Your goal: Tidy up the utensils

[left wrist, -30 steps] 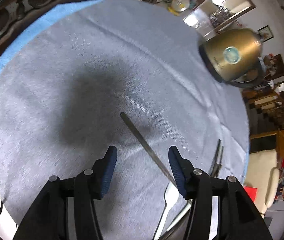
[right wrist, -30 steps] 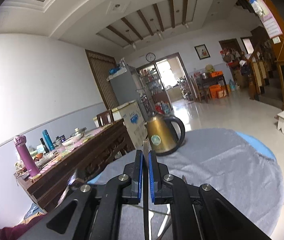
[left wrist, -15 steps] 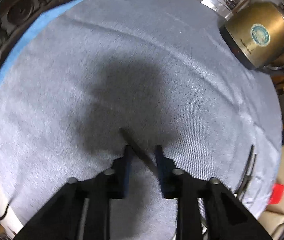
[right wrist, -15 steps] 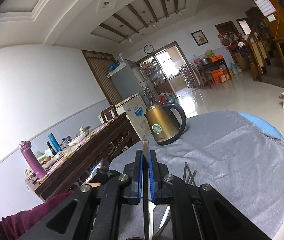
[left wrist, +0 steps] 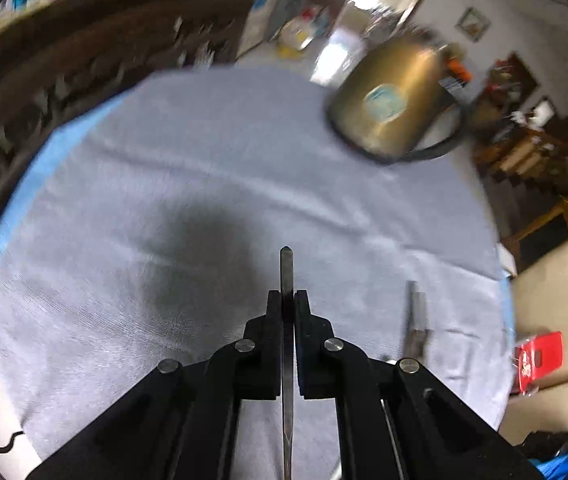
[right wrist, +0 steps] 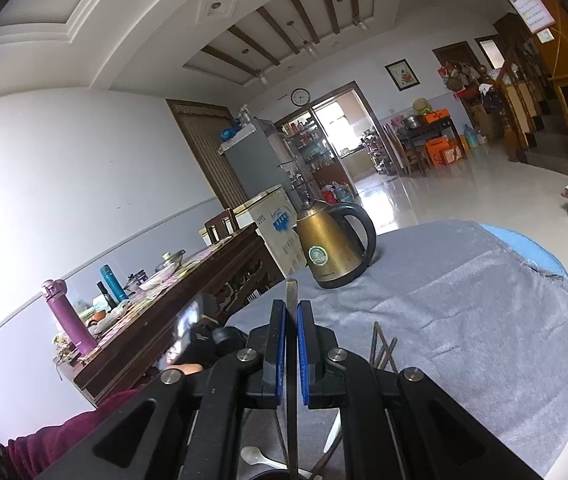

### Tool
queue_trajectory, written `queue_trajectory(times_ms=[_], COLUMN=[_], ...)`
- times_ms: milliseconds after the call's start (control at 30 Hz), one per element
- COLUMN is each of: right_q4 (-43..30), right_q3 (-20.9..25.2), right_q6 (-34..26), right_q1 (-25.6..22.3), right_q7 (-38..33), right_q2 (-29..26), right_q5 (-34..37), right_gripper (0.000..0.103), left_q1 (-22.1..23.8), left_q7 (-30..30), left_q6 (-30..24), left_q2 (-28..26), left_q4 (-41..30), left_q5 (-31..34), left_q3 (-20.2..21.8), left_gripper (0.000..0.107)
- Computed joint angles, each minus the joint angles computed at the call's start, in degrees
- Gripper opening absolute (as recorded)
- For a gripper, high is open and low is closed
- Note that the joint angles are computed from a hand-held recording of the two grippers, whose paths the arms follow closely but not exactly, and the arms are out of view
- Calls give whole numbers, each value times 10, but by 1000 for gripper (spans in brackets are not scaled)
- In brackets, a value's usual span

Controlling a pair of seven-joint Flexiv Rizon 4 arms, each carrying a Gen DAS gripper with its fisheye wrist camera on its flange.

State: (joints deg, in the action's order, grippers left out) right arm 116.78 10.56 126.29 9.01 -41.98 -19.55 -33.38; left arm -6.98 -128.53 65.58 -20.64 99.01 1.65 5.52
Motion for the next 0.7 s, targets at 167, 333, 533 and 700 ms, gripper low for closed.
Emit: queue_trajectory(times_ms=[167, 333, 533, 700], right_q4=[25, 38, 49, 60], right_q3=[-17, -29, -28, -11], right_q6=[-15, -39, -64, -87], right_q1=[56, 100, 124, 111], right_q7=[-79, -150, -201, -199], right_q2=[28, 47, 63, 68], right_q5=[98, 193, 250, 238], right_gripper=[7, 7, 7, 7], left_q1=[-16, -11, 11, 19], left_q7=[2, -16, -8, 61], left_q6=[88, 166, 227, 257], left_q2=[91, 176, 233, 240], left_q4=[68, 130, 173, 198], left_q5=[52, 112, 122, 47], left_q3=[10, 8, -24, -46], left_gripper=[5, 5, 5, 5])
